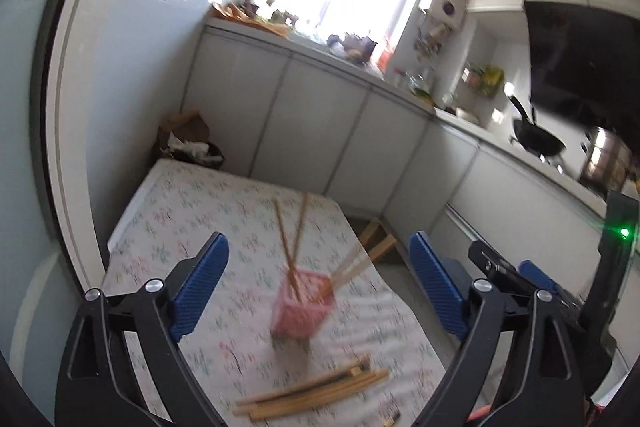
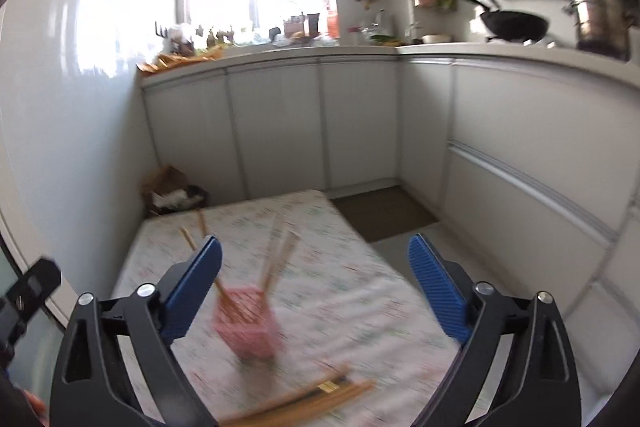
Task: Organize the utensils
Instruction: 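Lower both grippers toward the remaining chopsticks on the cloth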
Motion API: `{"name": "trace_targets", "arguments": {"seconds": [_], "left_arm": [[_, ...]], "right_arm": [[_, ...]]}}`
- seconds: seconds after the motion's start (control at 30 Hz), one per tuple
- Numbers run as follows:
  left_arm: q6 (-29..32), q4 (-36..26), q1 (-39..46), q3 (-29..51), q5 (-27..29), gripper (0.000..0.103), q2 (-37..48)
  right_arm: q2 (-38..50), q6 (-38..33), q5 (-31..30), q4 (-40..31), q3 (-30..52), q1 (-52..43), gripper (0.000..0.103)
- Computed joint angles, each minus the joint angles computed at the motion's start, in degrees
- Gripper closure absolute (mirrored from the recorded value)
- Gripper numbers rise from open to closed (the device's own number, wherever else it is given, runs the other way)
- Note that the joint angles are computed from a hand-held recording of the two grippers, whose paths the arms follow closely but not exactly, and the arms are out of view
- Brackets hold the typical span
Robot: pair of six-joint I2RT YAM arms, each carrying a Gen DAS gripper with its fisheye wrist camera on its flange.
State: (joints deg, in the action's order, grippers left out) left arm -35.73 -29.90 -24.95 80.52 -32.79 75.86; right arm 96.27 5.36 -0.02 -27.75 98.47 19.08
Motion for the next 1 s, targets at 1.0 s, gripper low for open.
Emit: {"name": "trace_targets", "arguments": {"seconds": [1.0], "left_arm": [[44.0,-53.8,-4.4,68.8,30.6,0.019,65.0]], "right_arm": [[-2.3,-16.1,-25.4,-14.2,-25.6,-34.3,0.007]]}}
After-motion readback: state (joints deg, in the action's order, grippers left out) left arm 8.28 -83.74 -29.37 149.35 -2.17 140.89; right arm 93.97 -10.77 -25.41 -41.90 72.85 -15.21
